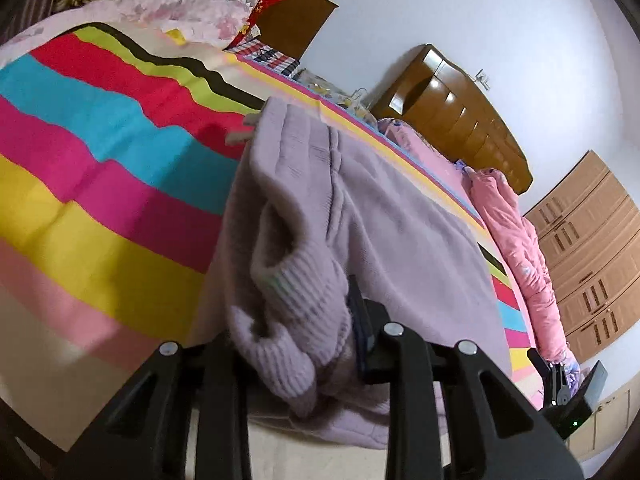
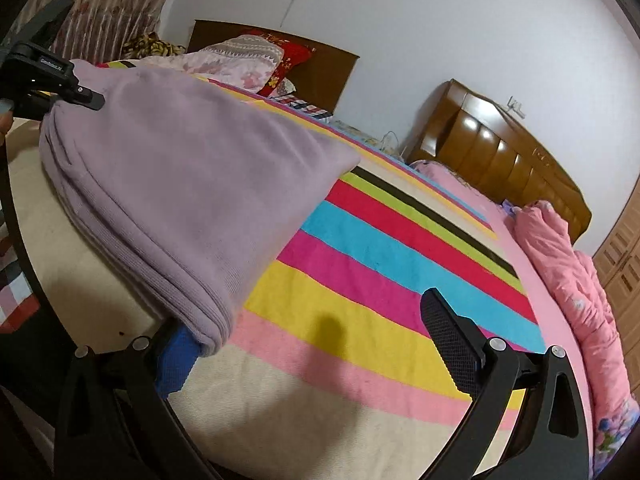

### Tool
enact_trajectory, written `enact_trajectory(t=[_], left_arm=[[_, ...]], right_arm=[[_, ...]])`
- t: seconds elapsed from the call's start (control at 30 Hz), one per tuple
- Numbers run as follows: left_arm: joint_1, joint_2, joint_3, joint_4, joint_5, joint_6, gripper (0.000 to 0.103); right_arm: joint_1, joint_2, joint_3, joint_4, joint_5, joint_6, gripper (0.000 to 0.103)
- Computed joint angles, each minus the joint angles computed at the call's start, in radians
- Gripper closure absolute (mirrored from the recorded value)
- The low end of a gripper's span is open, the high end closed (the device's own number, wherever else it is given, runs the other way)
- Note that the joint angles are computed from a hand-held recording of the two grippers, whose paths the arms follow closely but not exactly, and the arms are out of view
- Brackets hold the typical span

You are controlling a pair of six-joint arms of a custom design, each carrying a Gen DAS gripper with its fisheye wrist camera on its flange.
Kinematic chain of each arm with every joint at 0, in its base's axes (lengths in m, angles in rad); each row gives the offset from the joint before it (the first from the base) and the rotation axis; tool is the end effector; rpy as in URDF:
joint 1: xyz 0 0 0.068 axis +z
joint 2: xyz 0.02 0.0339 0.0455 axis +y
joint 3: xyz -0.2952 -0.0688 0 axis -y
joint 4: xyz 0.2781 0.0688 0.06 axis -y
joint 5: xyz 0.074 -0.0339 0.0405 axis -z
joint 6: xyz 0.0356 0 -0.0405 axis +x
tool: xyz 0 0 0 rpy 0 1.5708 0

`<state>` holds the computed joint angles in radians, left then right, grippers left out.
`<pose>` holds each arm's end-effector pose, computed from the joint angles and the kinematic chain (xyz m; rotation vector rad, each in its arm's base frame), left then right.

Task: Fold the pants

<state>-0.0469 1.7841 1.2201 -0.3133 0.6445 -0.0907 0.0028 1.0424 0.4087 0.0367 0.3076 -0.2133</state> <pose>0.4136 -0.0408 0.2253 0.2336 2.3724 -0.8471 0.2201 -0.0102 0.1914 -0.0568 2.1703 -0.4539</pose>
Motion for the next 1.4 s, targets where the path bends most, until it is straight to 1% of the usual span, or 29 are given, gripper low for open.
enact_trajectory(t=[0.07, 0.13, 0.17, 0.2, 0.23, 0.27, 0.3, 0.33, 0.4, 0.43, 0.47, 0.5, 0.53, 0.57, 0.6, 0.63, 0.67, 0.7, 0.73, 0.77, 0.87, 1.0, 1.07, 1.13, 1.2, 1.3, 1.33, 1.37, 1.4], left_arm=[[0.009, -0.009, -0.024, 0.024, 0.013, -0.022, 0.073], [0.009, -0.037, -0.039, 0.020, 0.001, -0.034, 0.067], [0.002, -0.063, -0.041, 0.006, -0.025, -0.049, 0.059], [-0.005, -0.100, -0.059, 0.019, -0.085, -0.067, 0.040], [-0.011, -0.164, -0.099, 0.050, -0.179, -0.087, 0.028], [-0.028, -0.259, -0.166, 0.134, -0.364, -0.113, 0.018], [-0.049, -0.312, -0.196, 0.177, -0.487, -0.116, 0.018], [-0.065, -0.359, -0.210, 0.209, -0.557, -0.095, 0.018], [-0.091, -0.397, -0.194, 0.215, -0.532, -0.042, 0.018], [-0.125, -0.402, -0.176, 0.205, -0.515, -0.008, 0.017], [-0.157, -0.396, -0.162, 0.199, -0.485, 0.028, 0.017], [-0.187, -0.381, -0.148, 0.188, -0.468, 0.058, 0.017], [-0.225, -0.352, -0.128, 0.172, -0.470, 0.098, 0.017], [-0.255, -0.328, -0.118, 0.166, -0.491, 0.132, 0.017], [-0.299, -0.275, -0.107, 0.160, -0.543, 0.198, 0.019], [-0.311, -0.249, -0.110, 0.155, -0.576, 0.226, 0.025], [-0.324, -0.197, -0.094, 0.113, -0.633, 0.248, 0.045], [-0.318, -0.152, -0.110, 0.106, -0.662, 0.243, 0.047], [-0.295, -0.157, -0.175, 0.183, -0.620, 0.257, 0.047], [-0.285, -0.178, -0.222, 0.233, -0.602, 0.278, 0.047], [-0.298, -0.199, -0.225, 0.198, -0.622, 0.279, 0.047], [-0.287, -0.194, -0.223, 0.204, -0.584, 0.239, 0.047], [-0.250, -0.201, -0.251, 0.235, -0.553, 0.258, 0.047], [-0.248, -0.190, -0.231, 0.229, -0.556, 0.260, 0.047], [-0.245, -0.183, -0.217, 0.220, -0.553, 0.254, 0.047], [-0.252, -0.190, -0.226, 0.230, -0.564, 0.244, 0.047], [-0.254, -0.191, -0.228, 0.233, -0.567, 0.244, 0.047], [-0.252, -0.194, -0.232, 0.234, -0.565, 0.243, 0.047], [-0.252, -0.198, -0.235, 0.234, -0.564, 0.243, 0.047]], right_arm=[[-0.001, -0.012, -0.010, 0.004, -0.013, -0.005, 0.006], [-0.033, -0.045, -0.002, -0.038, -0.080, -0.059, 0.006], [-0.060, -0.066, 0.006, -0.076, -0.135, -0.088, 0.006], [-0.102, -0.107, 0.017, -0.144, -0.231, -0.121, 0.006], [-0.131, -0.136, 0.023, -0.183, -0.297, -0.136, 0.007], [-0.188, -0.183, 0.036, -0.241, -0.413, -0.146, 0.007], [-0.239, -0.210, 0.056, -0.285, -0.519, -0.134, 0.008], [-0.295, -0.214, 0.087, -0.316, -0.648, -0.104, 0.008], [-0.298, -0.192, 0.124, -0.303, -0.745, -0.041, 0.011], [-0.268, -0.160, 0.149, -0.264, -0.767, 0.001, 0.018], [-0.229, -0.132, 0.167, -0.235, -0.751, 0.038, 0.024], [-0.178, -0.090, 0.193, -0.204, -0.711, 0.085, 0.036], [-0.124, -0.040, 0.221, -0.178, -0.660, 0.132, 0.044], [-0.087, -0.012, 0.233, -0.164, -0.627, 0.156, 0.048], [-0.048, 0.038, 0.250, -0.151, -0.588, 0.167, 0.052], [-0.020, 0.066, 0.259, -0.154, -0.554, 0.164, 0.055], [0.018, 0.113, 0.270, -0.176, -0.514, 0.134, 0.056], [0.058, 0.139, 0.259, -0.193, -0.473, 0.106, 0.058], [0.082, 0.151, 0.235, -0.185, -0.449, 0.085, 0.057], [0.087, 0.121, 0.172, -0.107, -0.441, 0.078, 0.057], [0.029, 0.130, 0.190, -0.133, -0.531, 0.102, 0.057], [0.050, 0.117, 0.184, -0.137, -0.494, 0.096, 0.057], [0.038, 0.116, 0.185, -0.145, -0.508, 0.100, 0.057], [0.028, 0.095, 0.225, -0.223, -0.519, 0.114, 0.057], [0.032, 0.041, 0.196, -0.205, -0.502, 0.150, 0.057], [-0.008, 0.046, 0.179, -0.171, -0.485, 0.193, 0.045], [-0.022, 0.085, 0.191, -0.192, -0.503, 0.185, 0.044], [-0.023, 0.099, 0.170, -0.168, -0.512, 0.162, 0.044], [-0.007, 0.078, 0.130, -0.114, -0.485, 0.141, 0.044]])
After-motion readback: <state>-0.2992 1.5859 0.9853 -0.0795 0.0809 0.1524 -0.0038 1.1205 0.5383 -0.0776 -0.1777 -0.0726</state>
